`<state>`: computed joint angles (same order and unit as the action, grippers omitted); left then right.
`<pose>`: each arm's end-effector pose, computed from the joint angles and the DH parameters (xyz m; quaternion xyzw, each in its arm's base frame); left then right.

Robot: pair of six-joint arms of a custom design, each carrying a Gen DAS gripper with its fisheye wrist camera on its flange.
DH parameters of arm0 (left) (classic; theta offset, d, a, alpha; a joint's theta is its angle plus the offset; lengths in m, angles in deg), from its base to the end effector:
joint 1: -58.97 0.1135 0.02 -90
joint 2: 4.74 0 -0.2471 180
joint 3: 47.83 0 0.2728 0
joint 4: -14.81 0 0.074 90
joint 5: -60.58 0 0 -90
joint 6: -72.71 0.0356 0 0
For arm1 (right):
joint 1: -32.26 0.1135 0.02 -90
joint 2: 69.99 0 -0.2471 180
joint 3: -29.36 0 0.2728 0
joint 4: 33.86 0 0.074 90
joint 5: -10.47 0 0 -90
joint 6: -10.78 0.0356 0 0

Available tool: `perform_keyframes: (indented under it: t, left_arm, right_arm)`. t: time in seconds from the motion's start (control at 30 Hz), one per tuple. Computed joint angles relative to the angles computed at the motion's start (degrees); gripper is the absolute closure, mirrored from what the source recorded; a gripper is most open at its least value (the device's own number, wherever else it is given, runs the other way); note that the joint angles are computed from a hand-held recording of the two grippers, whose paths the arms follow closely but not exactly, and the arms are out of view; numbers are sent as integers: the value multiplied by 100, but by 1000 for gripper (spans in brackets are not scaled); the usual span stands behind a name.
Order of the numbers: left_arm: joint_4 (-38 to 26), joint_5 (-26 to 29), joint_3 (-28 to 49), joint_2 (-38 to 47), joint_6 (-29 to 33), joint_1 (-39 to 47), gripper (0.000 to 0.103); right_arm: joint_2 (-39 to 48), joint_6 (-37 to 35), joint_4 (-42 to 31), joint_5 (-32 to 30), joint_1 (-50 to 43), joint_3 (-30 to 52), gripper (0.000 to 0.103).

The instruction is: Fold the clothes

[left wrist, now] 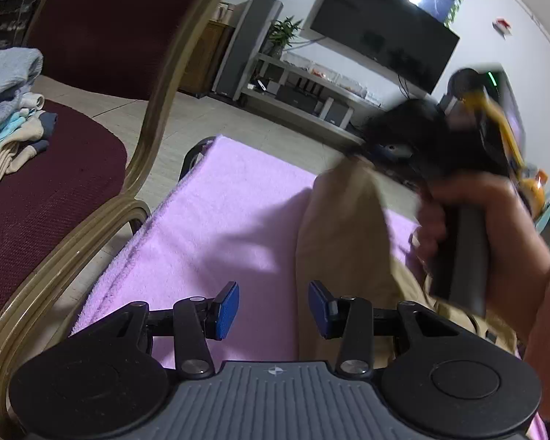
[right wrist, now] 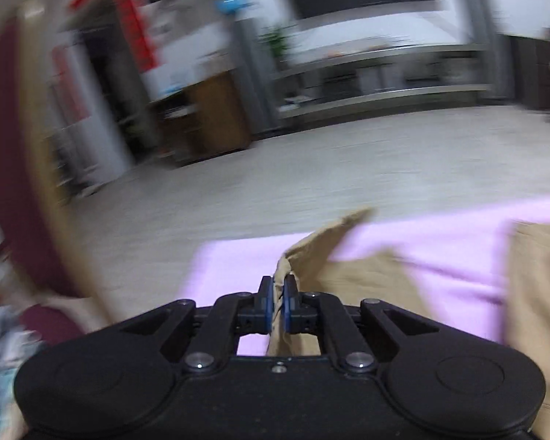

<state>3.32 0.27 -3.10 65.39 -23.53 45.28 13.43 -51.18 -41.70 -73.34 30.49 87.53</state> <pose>0.2546 -0.0802 0.1659 0.1705 0.8554 -0.3005 0.3860 0.3298 -0.0140 0.1829 0.2507 0.8418 0.0619 0.4741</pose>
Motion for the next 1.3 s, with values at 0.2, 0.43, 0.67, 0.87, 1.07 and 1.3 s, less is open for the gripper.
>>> perform_keyframes:
  t: [0.2, 0.43, 0.67, 0.87, 1.07, 1.3]
  left_arm:
    - [236, 307, -316, -589, -88, 332, 59]
    - [-266, 774, -99, -434, 102, 369, 71]
    - [-470, -270, -94, 63, 624, -713, 77]
    - [-218, -1507, -97, 522, -136, -847, 78]
    - [-447, -1067, -208, -312, -851, -393, 91]
    - [-1892, 1399, 124, -754, 1680, -368, 63]
  right_arm:
    - [-297, -24, -1655, -625, 415, 953, 59]
    - [-3174, -14, -3810, -1020, -585, -15, 49]
    - [-4648, -1752, -4565, -3365, -4061, -1712, 70]
    - [-2108, -2667, -3279, -5278, -5814, -2598, 80]
    - [-209, -4058, -3474, -6302, -8972, -2150, 84]
    - [-508, -5553, -4326, -5985, -9401, -1981, 69]
